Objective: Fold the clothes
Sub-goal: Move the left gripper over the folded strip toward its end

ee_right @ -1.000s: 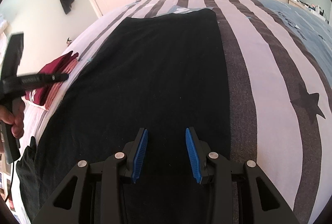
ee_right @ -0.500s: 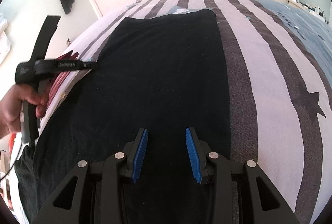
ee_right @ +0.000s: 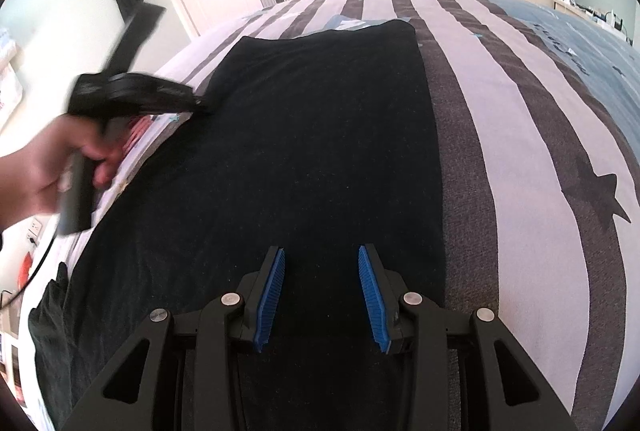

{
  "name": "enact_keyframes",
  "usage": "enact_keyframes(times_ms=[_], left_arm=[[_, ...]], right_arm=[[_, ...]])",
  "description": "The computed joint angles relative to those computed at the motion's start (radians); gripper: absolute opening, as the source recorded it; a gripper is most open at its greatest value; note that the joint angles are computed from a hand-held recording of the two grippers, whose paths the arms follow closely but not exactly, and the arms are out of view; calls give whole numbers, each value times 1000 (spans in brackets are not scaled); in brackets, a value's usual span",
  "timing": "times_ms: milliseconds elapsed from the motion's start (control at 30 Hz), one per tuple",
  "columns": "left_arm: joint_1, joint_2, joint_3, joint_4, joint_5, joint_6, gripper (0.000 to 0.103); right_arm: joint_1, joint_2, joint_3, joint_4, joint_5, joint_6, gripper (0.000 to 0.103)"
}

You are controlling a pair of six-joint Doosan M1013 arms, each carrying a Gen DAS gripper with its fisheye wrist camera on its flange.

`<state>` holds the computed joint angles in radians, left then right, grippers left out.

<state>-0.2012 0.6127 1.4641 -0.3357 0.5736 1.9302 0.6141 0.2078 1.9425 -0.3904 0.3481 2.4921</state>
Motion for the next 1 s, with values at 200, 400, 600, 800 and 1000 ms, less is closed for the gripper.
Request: enact_keyframes(times_ms=[200,400,600,800,1000], left_arm=[[-22,16,-42,254,-81,-229,2],[25,-47,12,13,-63,-49,5],[25,-263,286,-281,-14,303,5],[44,-319,395,-274,53,307,5],[48,-362,457,-147,4,110,2]], right_arm=[[6,1,1,-37,1,35,35],[7,0,5,-49,-9,50,35],[6,-1,5,-43,-13,48,35],[9,-3,3,-42,-4,43,35],[11,-1,2,-56,-2,52,35]])
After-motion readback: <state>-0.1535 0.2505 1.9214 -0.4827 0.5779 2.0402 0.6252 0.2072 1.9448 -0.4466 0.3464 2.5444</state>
